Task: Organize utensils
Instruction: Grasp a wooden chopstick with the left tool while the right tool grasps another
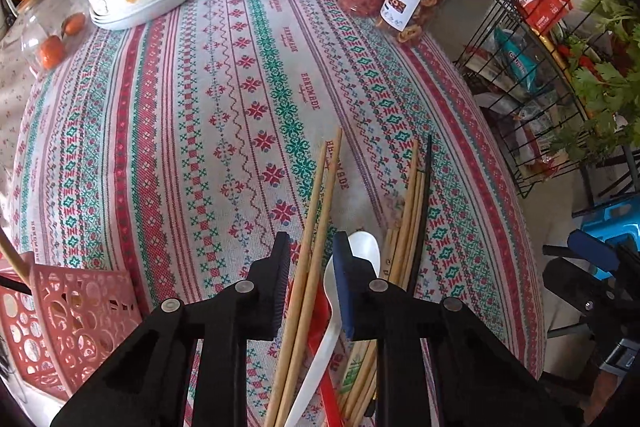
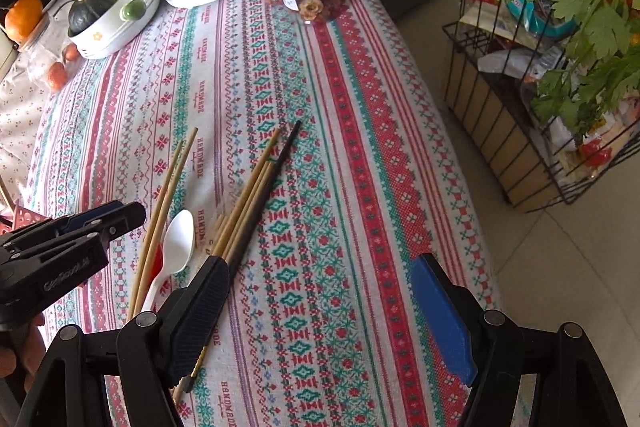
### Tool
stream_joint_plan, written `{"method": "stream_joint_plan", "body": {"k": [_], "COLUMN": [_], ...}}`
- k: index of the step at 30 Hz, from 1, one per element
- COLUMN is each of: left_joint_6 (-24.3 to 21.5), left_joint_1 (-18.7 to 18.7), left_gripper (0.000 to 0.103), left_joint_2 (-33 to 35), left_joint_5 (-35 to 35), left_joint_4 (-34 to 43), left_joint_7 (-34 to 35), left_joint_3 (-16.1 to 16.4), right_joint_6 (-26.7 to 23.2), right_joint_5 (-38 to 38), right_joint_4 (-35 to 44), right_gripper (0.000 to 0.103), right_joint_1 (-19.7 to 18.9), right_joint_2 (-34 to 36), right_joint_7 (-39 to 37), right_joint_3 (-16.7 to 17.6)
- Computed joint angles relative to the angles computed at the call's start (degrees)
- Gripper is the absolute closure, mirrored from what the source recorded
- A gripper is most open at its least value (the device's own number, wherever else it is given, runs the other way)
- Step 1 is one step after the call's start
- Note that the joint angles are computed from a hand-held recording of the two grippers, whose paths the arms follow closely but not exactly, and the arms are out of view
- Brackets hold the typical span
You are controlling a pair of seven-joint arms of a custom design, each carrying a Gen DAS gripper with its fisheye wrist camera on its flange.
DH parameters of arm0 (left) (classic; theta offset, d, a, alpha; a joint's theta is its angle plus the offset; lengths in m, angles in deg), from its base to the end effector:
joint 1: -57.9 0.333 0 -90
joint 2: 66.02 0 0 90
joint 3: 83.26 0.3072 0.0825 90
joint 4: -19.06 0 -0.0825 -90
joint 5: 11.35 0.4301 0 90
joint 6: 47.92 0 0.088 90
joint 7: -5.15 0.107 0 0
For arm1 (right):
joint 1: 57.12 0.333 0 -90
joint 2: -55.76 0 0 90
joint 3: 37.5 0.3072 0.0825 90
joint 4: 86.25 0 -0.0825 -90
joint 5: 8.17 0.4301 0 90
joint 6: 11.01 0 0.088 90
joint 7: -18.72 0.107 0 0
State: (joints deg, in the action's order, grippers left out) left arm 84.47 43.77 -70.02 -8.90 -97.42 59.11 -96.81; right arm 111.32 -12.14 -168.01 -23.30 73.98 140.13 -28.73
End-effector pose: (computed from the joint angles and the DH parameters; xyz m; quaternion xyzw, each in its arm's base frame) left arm 0.5390 -0.2842 0.4852 -0.7369 0.6532 -0.1613 0.0645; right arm 0.5526 0.4828 0.5425 -0.7602 0.6194 -0.0368 0.1923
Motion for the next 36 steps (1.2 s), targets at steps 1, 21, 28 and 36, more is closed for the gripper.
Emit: {"method": "stream_joint_plan", "body": {"k": [1,21,28,36], "left_joint_6": [-0.05,-3.25,0.83,2.29], "left_joint_1": [0.05,-0.48,-0.16,-0.61], "left_gripper": [0.086,0.097,0.097,0.098], "left_joint_2": [0.62,4.46,-7.67,-24.0], "left_joint_5": [0.4,7.81,7.48,4.29], "left_joint_4": [0.34,3.58,-5.02,-15.0], "left_joint_7": [-0.13,-1.67,0.65,4.38], "left_joint_3": [0.0,0.6,-0.09,-0.44], "right_joint_6": [-0.1,-2.01,-3.21,-4.93], "right_joint_5": [-0.03,-0.64,-1.16,0.53], "right_joint_4": [0.22,4.47,8.78,18.82], "right_gripper": [0.023,0.023,0.023,0.023], "right_joint_1": [0.02,1.15,2.46,4.51], "right_joint_2": [0.18,3.38,6.39,13.87], "right_joint_7": [0.0,-0.3,-0.23,-1.76], "right_joint_3": [-0.01,-0.36,-0.41,-0.33]}}
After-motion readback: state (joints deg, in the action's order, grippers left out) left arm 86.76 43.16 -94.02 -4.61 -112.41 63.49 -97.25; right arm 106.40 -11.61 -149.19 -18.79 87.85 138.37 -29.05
